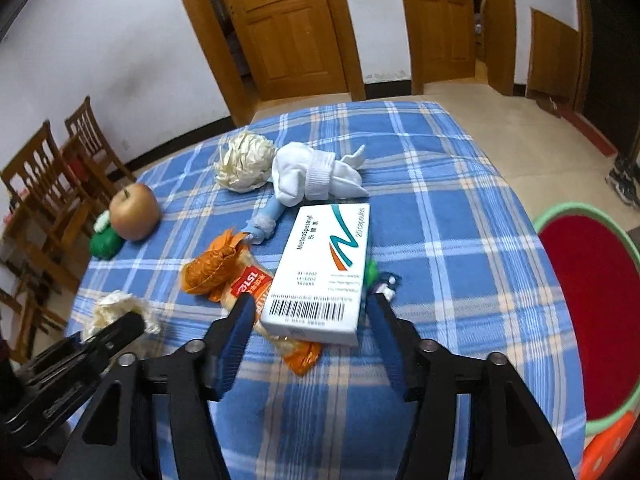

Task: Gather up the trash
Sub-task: 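Grasp the white medicine box with the right gripper while the left gripper holds the paper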

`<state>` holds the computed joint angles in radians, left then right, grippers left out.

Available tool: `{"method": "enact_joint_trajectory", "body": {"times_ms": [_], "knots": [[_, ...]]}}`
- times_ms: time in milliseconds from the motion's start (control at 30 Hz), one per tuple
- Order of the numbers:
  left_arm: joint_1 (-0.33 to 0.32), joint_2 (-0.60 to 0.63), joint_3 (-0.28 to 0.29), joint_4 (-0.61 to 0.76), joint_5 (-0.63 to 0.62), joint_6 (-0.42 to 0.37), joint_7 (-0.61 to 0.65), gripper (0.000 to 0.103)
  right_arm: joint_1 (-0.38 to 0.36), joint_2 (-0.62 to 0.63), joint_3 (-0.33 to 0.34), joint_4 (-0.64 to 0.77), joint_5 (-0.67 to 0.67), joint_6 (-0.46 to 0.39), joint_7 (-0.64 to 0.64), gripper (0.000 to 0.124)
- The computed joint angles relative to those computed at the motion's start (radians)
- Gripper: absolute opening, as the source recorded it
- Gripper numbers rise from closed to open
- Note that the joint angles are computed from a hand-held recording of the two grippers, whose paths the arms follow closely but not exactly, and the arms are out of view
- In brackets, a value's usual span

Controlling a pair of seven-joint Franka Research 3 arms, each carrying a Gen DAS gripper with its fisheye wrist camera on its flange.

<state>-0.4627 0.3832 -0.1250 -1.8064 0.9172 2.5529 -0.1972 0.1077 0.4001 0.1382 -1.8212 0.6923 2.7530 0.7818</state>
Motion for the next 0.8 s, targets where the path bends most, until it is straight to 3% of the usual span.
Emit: {"method": "enact_joint_trajectory", "body": {"times_ms": [200, 300, 500, 800], "knots": [[0.000, 0.002, -0.001, -0.002, -0.005, -0.002, -0.002, 0.032, 0.023, 0.031, -0.021, 0.026, -0.062, 0.007, 0.067, 0.065], [-0.002, 0.004, -0.002, -0.001, -0.008, -0.006, 0.000, 0.032, 0.009, 0.037, -0.008, 0.031, -0.058, -0.003, 0.067, 0.055], [-0.010, 0.006, -0.002, 0.008, -0.009, -0.019, 0.002, 0.032, -0.031, 0.016, 0.027, 0.015, 0.018, -0.014, -0.001, 0.055], [-0.025, 0.002, -0.008, 0.025, 0.006, -0.045, 0.003, 0.032, -0.056, -0.060, 0.023, -0.044, 0.172, -0.046, -0.100, 0.054]]}}
